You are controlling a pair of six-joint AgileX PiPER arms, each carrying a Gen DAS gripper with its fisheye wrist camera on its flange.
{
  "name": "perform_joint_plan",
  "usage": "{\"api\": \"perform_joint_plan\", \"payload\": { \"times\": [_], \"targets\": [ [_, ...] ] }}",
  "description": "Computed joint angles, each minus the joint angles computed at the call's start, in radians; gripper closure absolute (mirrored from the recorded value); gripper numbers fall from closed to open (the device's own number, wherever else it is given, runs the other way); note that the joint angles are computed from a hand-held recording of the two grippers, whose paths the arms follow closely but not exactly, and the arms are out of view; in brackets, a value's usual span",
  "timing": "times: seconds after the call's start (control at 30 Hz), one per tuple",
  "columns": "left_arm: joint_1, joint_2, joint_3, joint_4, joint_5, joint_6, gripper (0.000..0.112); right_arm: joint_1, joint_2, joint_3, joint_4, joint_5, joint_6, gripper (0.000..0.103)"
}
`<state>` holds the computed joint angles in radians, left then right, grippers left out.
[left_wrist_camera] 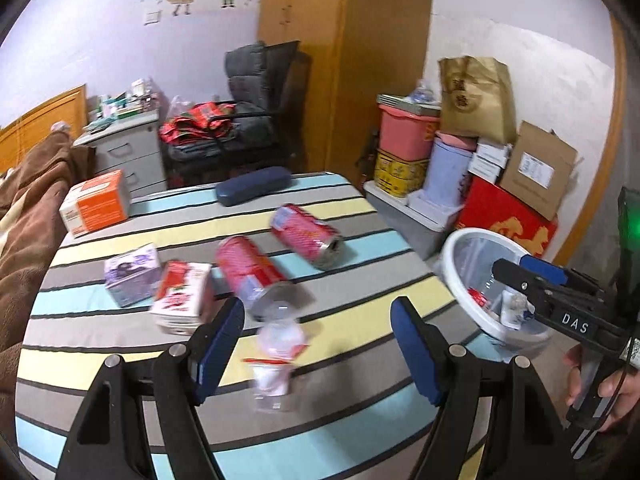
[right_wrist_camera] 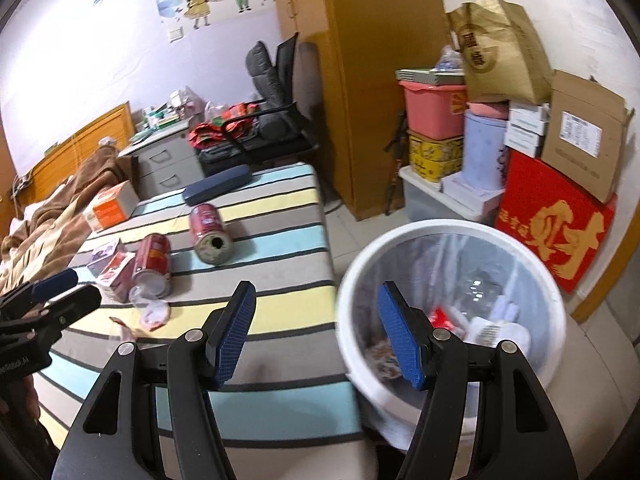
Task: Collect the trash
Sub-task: 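Move both open tools back over the table, then grasp the strawberry juice carton with the left tool while the right tool grasps a red milk can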
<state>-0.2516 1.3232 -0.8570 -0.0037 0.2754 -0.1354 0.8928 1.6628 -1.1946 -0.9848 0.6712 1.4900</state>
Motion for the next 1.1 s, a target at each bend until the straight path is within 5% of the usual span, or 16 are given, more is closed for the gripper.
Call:
{"api": "perform_joint_plan", "payload": {
  "times": [0.27,0.63,1.1],
  "targets": [
    [0.193,0.012,-0.002,-0.292,0.02,0.329,0.035,-0.003,0.108,-0.151,0.1,-0.019,-0.159,0.038],
    [0.333,0.126,-0.069,-0.434,0.061,0.529,0.035,-0.054,0.259,-0.381,0.299,-0.031,-0.441,0.038],
    [0.34,0.335,-0.199,-0.424,0.088,0.534,0.035,-0.145,0.459,-0.676,0.625,0.023,-0.864,0.038]
  ]
}}
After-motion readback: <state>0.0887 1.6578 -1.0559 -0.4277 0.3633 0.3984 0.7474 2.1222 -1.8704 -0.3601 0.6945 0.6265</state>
